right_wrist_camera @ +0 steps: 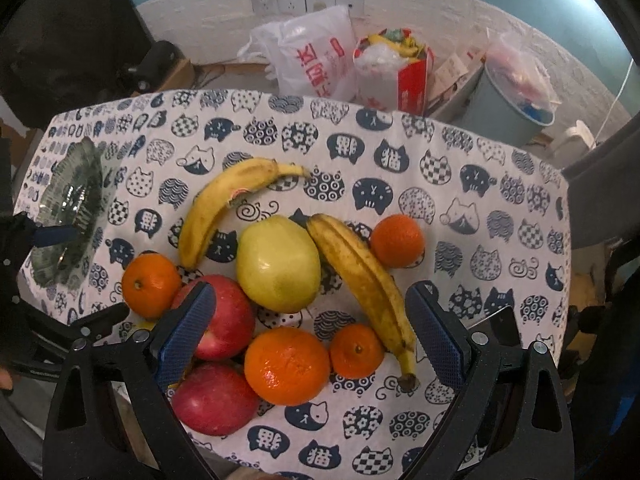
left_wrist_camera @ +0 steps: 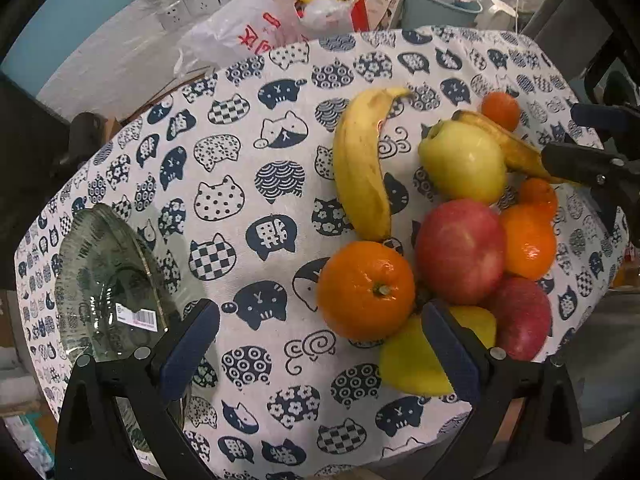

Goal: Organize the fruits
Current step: 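Grasp the orange with the left tool while the right tool grasps the large green pear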

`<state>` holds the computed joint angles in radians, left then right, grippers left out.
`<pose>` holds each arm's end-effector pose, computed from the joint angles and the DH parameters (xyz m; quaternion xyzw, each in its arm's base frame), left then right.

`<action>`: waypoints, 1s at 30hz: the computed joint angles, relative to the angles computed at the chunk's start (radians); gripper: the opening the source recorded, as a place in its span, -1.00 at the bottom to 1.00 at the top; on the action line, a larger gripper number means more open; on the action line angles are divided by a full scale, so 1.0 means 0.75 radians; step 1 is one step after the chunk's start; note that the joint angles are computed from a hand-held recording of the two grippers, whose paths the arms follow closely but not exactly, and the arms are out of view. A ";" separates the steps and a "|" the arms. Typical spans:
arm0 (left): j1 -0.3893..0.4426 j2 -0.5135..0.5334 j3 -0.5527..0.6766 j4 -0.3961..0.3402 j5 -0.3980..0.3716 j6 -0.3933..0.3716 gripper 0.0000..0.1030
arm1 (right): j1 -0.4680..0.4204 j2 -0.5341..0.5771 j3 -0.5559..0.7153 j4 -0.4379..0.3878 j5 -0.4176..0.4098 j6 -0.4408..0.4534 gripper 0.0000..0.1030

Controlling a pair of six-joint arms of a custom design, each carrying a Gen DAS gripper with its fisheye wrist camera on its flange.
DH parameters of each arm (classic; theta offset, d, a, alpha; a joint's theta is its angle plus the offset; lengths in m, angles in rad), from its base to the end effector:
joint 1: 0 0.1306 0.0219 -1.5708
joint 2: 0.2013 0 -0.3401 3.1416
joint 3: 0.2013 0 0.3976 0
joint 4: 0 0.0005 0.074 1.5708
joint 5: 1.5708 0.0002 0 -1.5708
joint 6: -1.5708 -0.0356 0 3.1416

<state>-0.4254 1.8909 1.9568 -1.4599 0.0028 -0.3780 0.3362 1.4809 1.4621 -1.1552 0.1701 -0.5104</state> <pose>0.5528 -0.2511 0.3438 0.3896 0.9168 -0.0035 0.0882 0.4734 0.1585 0.3604 0.1017 0.9717 0.0047 0.2133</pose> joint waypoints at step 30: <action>-0.007 0.172 0.046 -0.070 0.231 -0.073 0.30 | -0.069 0.319 0.188 -0.037 -0.208 0.082 0.71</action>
<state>-0.4305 2.0199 1.9916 -1.5124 0.1761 -0.4325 0.2847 1.7201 1.6034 -1.1831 0.0143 -0.4490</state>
